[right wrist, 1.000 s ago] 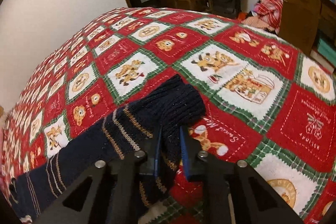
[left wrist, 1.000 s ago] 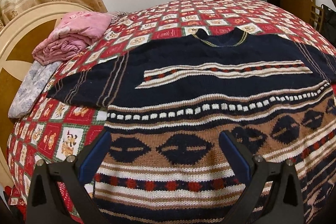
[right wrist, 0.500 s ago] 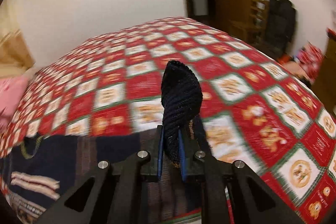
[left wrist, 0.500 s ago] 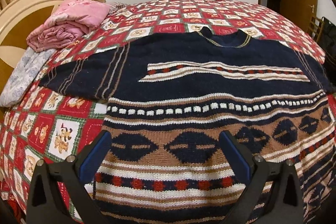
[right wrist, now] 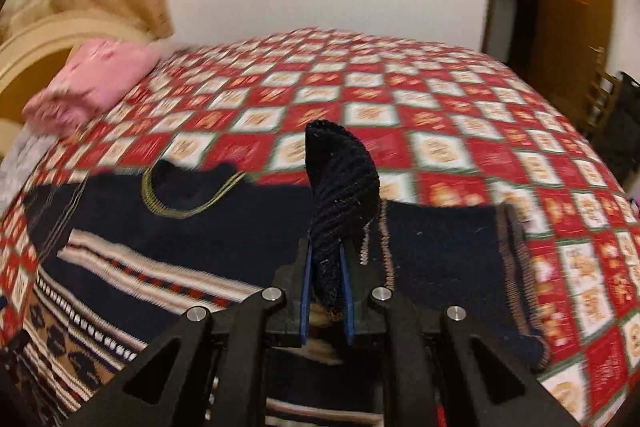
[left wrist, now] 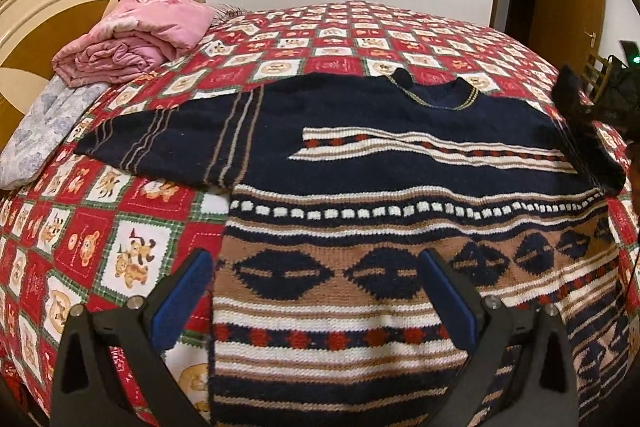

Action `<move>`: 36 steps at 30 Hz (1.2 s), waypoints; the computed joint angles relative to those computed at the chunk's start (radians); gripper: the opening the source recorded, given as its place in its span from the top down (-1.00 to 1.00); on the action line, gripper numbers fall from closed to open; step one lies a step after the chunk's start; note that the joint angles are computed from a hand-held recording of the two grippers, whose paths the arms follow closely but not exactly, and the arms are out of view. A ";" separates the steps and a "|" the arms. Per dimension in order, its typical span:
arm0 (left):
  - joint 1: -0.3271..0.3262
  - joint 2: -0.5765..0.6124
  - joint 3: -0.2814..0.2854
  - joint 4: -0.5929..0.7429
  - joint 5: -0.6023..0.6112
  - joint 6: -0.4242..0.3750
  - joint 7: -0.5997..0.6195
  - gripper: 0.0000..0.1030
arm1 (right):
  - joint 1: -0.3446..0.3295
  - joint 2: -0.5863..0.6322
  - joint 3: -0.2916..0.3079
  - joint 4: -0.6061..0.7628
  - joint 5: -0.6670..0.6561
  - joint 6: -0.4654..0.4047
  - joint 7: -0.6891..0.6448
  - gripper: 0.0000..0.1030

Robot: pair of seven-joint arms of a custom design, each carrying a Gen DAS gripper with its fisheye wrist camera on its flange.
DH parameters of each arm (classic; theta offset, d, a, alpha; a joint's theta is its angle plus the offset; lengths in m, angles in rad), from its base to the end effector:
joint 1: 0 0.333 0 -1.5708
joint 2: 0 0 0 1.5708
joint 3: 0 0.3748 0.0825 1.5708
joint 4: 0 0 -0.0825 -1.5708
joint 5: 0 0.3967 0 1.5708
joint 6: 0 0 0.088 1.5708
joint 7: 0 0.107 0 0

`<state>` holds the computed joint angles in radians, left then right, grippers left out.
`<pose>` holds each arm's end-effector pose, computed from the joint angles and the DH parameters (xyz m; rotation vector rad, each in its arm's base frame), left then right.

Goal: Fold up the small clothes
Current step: 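Fold the held sleeve across the sweater front with the right gripper, then release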

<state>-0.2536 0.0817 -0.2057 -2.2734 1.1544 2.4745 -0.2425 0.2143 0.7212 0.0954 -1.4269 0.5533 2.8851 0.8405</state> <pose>0.4930 -0.2455 0.3820 -2.0825 1.3043 -0.4558 0.7954 0.1987 0.3851 -2.0656 1.2157 -0.4873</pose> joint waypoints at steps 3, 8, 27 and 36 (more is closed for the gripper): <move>0.002 -0.006 0.001 -0.006 -0.010 -0.003 0.006 -1.00 | 0.000 0.022 0.020 0.010 -0.004 -0.088 -0.009 0.71; 0.005 -0.009 -0.001 0.003 -0.014 0.008 0.015 -1.00 | -0.056 0.008 0.085 -0.037 0.050 -0.159 -0.114 0.07; -0.012 0.473 -0.012 0.602 -0.451 0.200 0.550 -0.26 | -0.326 -0.129 0.183 -0.207 0.812 -0.055 -0.729 -0.17; -0.046 0.571 0.019 0.722 -0.645 0.234 0.587 -0.26 | -0.307 -0.193 0.146 -0.279 1.033 -0.137 -1.019 -0.18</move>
